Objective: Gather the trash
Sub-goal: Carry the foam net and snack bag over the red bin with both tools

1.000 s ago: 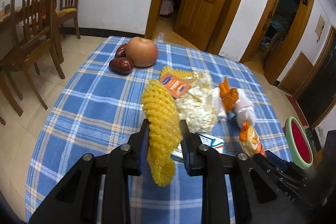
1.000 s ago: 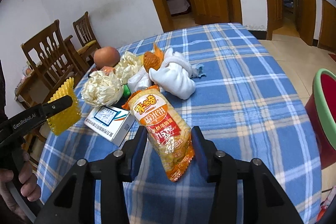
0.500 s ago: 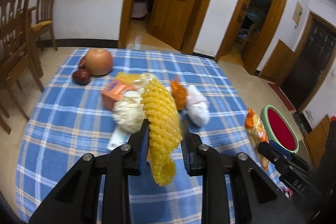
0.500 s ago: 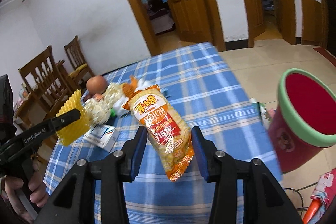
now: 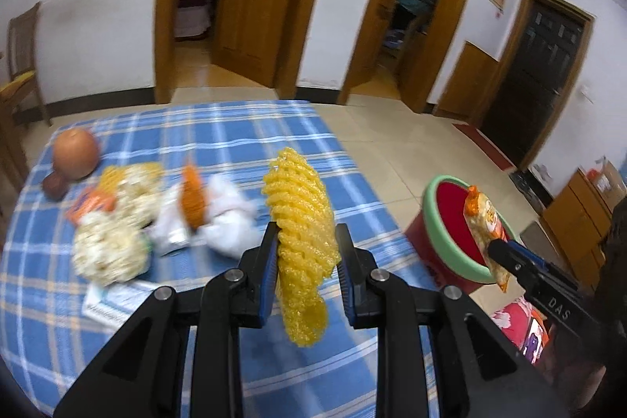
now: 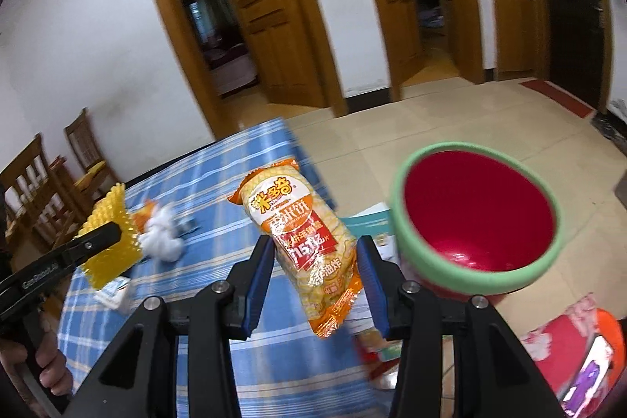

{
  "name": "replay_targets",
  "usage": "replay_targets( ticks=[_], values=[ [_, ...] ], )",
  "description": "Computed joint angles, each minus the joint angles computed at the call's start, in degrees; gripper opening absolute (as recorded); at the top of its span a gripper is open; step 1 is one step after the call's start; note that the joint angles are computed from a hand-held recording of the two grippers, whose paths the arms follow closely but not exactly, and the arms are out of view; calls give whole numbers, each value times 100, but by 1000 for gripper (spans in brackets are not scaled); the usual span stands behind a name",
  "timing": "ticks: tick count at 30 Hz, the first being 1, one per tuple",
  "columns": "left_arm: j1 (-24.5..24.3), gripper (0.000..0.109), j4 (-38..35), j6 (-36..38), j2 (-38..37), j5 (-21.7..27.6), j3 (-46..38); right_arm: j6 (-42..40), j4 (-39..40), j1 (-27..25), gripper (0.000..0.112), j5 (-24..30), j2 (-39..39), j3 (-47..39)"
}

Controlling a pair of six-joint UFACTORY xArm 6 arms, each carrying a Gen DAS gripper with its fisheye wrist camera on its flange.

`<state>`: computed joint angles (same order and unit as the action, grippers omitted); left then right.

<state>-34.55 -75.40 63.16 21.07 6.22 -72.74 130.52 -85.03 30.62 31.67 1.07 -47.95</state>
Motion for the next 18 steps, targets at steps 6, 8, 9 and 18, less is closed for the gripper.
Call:
replay_targets(
  ticks=[6,8,9,18],
  values=[
    [-357,27,992,-770,470,175,-536,37,249,-305,47,176,-534,638],
    [-447,27,1251,-971,634,275,-743,93,261,-448,47,145,-690,851],
    [-511,27,1355,-1047,716,320,-858,119,278,-542,47,113,-752,949],
    [-936,27,2269,-1702,1510,752,-1931,199,387,-1313,47,-311,-780,1279]
  ],
)
